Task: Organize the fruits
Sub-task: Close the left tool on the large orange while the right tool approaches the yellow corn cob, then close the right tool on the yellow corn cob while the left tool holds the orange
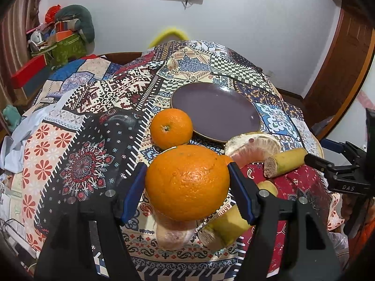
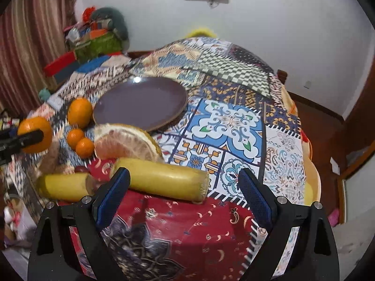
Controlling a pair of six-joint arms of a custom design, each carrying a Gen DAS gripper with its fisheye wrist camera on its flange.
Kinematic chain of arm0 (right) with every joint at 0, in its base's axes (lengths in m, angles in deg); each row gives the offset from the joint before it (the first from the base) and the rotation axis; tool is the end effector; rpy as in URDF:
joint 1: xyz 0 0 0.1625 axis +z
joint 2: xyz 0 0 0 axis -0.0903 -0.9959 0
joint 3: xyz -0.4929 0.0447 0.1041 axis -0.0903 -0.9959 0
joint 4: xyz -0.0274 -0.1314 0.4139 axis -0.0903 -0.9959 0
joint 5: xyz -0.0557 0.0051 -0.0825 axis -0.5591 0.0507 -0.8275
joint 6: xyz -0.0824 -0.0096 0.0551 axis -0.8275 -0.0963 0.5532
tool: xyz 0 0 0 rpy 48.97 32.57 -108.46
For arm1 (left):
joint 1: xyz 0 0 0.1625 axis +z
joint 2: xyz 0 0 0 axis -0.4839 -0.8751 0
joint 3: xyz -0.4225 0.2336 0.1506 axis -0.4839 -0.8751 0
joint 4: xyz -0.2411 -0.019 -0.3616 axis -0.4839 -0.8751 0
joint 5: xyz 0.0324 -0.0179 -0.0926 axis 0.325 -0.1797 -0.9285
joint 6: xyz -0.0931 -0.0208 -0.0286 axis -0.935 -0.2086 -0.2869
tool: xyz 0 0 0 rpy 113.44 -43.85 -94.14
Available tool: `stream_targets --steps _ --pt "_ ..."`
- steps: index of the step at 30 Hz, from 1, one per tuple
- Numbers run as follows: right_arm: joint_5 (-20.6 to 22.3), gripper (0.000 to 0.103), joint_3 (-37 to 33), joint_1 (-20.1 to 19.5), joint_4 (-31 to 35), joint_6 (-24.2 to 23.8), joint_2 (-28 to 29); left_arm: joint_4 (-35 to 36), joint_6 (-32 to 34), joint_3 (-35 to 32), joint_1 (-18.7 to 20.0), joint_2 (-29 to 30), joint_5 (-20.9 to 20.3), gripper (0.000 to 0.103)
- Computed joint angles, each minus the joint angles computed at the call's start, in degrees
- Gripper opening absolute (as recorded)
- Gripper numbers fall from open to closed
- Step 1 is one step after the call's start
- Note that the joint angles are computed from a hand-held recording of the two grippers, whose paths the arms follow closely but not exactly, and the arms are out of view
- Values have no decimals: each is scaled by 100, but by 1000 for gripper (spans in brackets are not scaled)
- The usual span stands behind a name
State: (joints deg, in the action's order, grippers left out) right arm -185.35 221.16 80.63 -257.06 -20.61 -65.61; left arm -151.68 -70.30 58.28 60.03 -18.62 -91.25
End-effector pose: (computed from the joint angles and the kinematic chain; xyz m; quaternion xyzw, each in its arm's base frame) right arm 0.0019 -0.4192 0.2772 0.2621 -0.8767 0.2486 0.3178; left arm -0.2638 -0.4029 -0.0123 0.1623 0.8942 -0.3141 0.2748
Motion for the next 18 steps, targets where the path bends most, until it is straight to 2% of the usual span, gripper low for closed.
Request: stream_targets --steps 5,9,15,18 --pt "-171 92 -206 66 298 -586 161 196 -171 22 -60 -53 55 69" --pt "-107 92 -402 138 862 -944 206 429 -360 23 -99 -112 136 69" --pt "-249 92 -759 229 2158 -1072 262 757 -651 19 -127 -180 190 69" --pt "-274 93 -895 191 2690 -881 301 856 -725 8 -128 -190 196 69"
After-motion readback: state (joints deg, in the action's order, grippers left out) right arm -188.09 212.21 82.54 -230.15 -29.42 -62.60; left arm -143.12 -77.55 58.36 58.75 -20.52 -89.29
